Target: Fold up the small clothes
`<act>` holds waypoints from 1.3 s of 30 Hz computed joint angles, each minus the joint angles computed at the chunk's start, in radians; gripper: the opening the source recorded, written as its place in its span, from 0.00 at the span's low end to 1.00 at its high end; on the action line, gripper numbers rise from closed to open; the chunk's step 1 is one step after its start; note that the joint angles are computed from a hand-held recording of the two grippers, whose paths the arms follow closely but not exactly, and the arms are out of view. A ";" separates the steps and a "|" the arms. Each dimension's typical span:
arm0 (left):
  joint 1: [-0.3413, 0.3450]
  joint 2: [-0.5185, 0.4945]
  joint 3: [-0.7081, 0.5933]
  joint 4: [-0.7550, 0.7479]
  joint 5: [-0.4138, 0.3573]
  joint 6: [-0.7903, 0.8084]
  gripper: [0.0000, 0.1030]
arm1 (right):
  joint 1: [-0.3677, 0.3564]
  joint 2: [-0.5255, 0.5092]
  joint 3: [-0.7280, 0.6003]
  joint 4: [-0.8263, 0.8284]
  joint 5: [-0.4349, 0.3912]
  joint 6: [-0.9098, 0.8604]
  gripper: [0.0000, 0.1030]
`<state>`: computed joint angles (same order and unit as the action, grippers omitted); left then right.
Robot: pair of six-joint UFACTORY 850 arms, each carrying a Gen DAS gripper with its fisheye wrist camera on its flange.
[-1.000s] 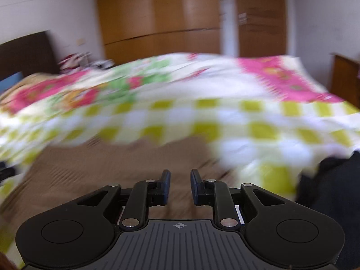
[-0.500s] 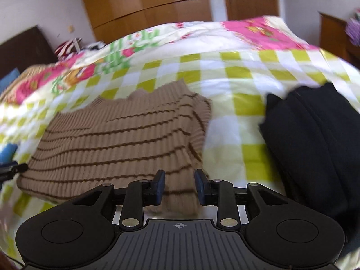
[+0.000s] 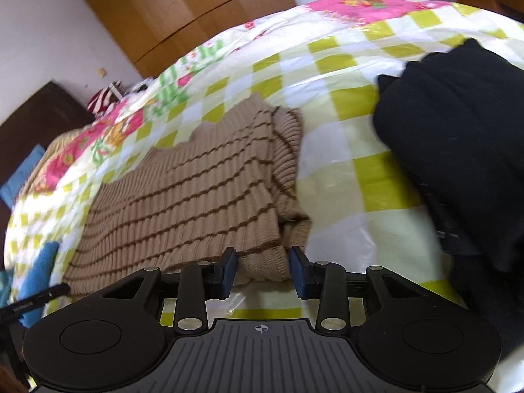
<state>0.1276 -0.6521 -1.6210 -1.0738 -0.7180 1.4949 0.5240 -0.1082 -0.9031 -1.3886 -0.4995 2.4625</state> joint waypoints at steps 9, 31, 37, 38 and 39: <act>-0.008 -0.002 -0.001 0.058 -0.029 0.047 0.28 | -0.005 -0.032 -0.042 0.122 0.007 -0.211 0.14; 0.025 0.078 0.075 0.196 0.016 -0.042 0.28 | 0.099 0.043 -0.030 0.469 -0.128 -0.434 0.16; 0.055 0.132 0.117 0.134 0.068 -0.012 0.29 | 0.168 0.057 -0.066 0.392 -0.344 -0.390 0.17; 0.056 0.142 0.125 0.115 0.084 -0.007 0.29 | 0.172 0.055 -0.069 0.361 -0.364 -0.372 0.18; 0.057 0.154 0.137 0.073 0.091 0.025 0.29 | 0.173 0.046 -0.075 0.322 -0.369 -0.351 0.19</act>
<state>0.1849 -0.4984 -1.4841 -1.0012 -0.6275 1.5201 0.6966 -0.0617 -0.9782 -1.0664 -0.8681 2.1119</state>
